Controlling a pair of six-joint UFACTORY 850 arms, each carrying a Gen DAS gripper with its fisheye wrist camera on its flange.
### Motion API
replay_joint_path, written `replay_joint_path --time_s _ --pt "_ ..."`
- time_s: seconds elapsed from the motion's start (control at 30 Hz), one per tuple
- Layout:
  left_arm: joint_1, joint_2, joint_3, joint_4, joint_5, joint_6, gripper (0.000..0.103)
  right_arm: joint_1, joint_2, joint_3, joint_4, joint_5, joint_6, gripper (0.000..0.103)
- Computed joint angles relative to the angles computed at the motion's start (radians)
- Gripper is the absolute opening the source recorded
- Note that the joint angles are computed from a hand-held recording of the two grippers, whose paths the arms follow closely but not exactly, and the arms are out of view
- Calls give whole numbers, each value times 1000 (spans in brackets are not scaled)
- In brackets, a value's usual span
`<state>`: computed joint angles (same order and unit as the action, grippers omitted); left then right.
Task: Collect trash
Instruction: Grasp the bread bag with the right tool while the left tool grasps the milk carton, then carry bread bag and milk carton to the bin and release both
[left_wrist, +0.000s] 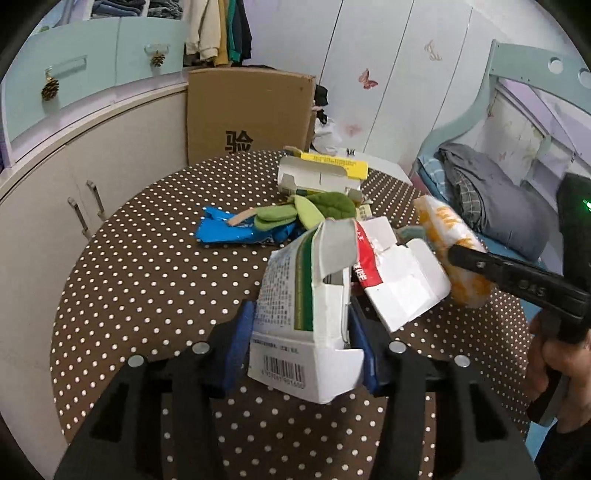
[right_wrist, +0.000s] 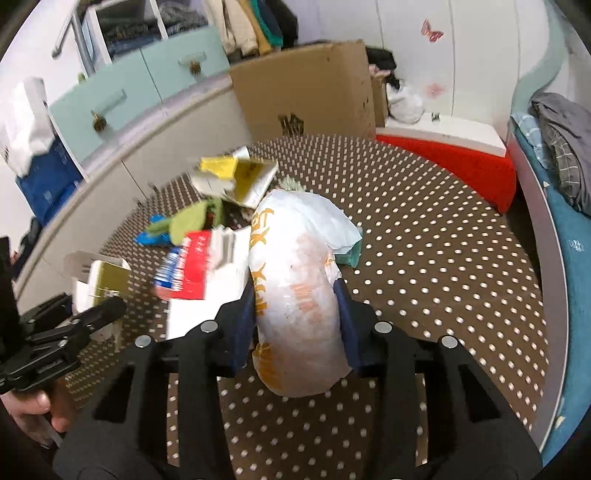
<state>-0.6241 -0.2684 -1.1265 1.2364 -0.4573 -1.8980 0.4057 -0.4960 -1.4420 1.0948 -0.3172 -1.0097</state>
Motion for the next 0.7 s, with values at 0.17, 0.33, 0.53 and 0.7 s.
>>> replay_joint_path --time_s 0.17,0.33,0.53,0.7 --pt "-36 14 -5 41 -35 -44 50 -46 108 127 350 -26 -308 40" --pt "-78 -4 -64 60 -66 -35 50 -122 234 262 665 -53 -592 40" --pt "-123 -93 -207 19 -49 73 50 -275 299 387 878 -17 -732 40" --pt "-154 -215 -377 -103 -22 254 50 -405 163 383 735 -1 -515 40"
